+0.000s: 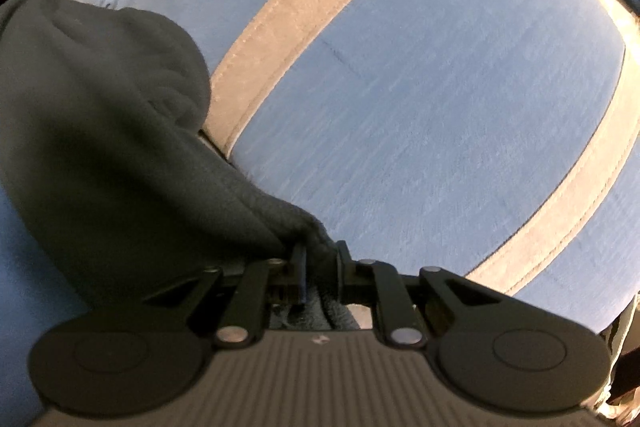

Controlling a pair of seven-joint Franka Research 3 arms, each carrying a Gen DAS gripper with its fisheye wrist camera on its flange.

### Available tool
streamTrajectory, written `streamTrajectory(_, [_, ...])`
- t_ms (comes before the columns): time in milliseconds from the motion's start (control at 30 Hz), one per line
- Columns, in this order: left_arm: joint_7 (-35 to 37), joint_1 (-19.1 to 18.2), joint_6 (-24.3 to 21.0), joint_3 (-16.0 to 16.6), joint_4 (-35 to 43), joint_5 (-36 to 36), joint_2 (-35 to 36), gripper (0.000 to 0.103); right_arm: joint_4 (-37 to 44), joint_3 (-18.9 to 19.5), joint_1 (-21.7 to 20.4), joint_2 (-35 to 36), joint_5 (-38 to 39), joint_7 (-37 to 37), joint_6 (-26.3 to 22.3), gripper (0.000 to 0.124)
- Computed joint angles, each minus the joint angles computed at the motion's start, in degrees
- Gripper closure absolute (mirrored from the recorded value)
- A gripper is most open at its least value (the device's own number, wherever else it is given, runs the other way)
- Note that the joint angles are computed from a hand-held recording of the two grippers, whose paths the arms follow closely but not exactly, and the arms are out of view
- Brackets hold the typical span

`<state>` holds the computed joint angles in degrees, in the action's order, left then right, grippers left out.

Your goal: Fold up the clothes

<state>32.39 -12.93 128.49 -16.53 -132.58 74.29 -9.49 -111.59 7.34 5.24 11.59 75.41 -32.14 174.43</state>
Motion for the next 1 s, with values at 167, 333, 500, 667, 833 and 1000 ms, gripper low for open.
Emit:
streamTrajectory(167, [-3.87,0.60,1.94,0.81,1.06,1.36,1.68,0.086,2.60,0.76,0.42,2.87,4.01,-2.25,1.75,0.111])
streamTrajectory(333, [-7.42,-0.72,-3.74,-1.00,0.50,5.03,2.32,0.055,2.00,0.90,0.28,2.22,2.06,2.72,1.14,0.057])
streamTrajectory(500, [-8.82,-2.53,-5.34,-0.78,0.96,-2.72,-1.60,0.026,-1.28,-0.93,0.59,-3.38,1.36,13.92,-3.22,0.021])
streamTrajectory(667, [-11.76,-3.21,-7.99,-2.99,2.61,-11.11,-8.05,0.021,-6.09,-3.28,2.72,-10.60,-3.99,21.56,-3.61,0.021])
streamTrajectory(833, [-17.82,-3.36,-13.19,-6.91,4.83,-14.01,-15.20,0.016,-11.51,-5.89,4.60,-20.77,-10.39,37.48,-5.43,0.021])
streamTrajectory(1000, [-22.76,-2.65,-7.43,-7.18,5.70,-16.30,-19.68,0.012,-16.17,-6.25,4.90,-29.77,-20.13,52.24,-9.22,0.021])
